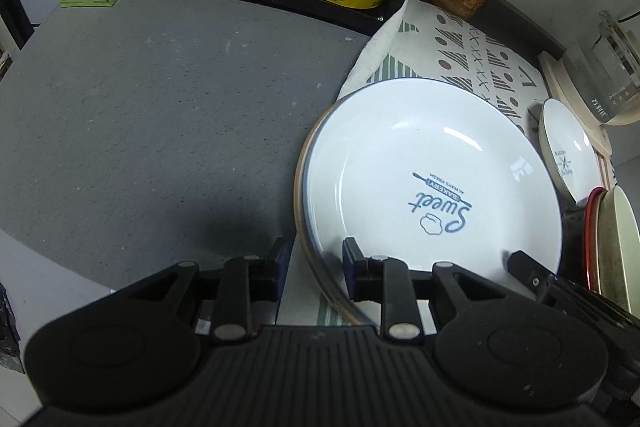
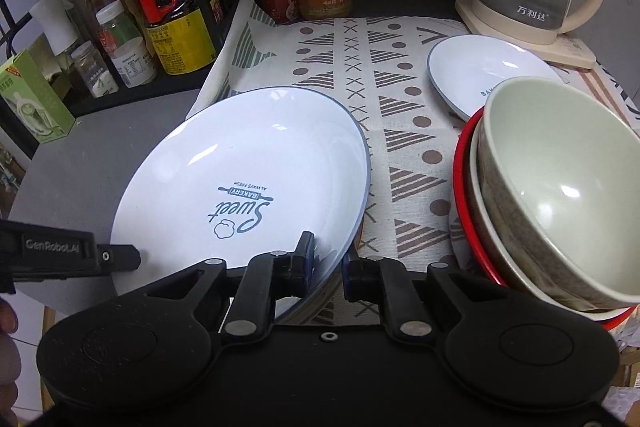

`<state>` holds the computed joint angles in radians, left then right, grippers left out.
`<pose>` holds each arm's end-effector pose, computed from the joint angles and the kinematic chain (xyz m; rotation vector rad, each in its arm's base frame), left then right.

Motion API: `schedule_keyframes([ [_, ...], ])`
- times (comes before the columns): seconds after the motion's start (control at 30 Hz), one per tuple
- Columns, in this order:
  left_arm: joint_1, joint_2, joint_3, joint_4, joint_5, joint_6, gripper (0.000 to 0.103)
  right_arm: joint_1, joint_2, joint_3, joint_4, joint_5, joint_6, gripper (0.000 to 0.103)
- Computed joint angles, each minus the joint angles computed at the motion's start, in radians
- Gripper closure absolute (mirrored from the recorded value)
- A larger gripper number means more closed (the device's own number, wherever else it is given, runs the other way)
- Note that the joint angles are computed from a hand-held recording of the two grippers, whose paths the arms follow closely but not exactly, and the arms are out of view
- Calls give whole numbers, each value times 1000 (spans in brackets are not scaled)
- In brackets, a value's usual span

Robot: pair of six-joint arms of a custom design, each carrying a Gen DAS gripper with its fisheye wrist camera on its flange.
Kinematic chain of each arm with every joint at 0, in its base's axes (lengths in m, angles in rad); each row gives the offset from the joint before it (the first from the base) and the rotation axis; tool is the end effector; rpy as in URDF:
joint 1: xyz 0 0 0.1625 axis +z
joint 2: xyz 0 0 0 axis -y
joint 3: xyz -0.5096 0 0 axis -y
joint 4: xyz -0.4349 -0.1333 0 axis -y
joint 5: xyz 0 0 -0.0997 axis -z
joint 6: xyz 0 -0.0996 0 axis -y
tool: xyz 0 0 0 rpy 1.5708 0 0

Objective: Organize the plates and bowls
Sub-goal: 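Lift the 'Sweet' plate with both grippers over the white flower-pattern plate, then lower the 'Sweet' plate onto the flower-pattern plate and open both grippers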

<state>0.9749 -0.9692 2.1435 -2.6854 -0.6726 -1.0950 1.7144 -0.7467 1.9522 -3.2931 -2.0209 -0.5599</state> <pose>-0.1351 -0.5756 0.1136 -0.5548 2.3154 -0.8114 0.1835 -0.6407 0.0737 0.7336 -2.4464 0.5387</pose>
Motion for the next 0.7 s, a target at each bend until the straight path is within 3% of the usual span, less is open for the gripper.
schedule_keyframes([
  [0.23,7,8,0,-23,-7,22,77,0,13,-9,11,-56,13,85],
  [0.57,10,-2,18,-39,-6,14,77,9,22,-23,38,-75,31,83],
  [0.7,-2,-19,4,32,25,-8,77,14,-7,-24,32,-31,14,79],
])
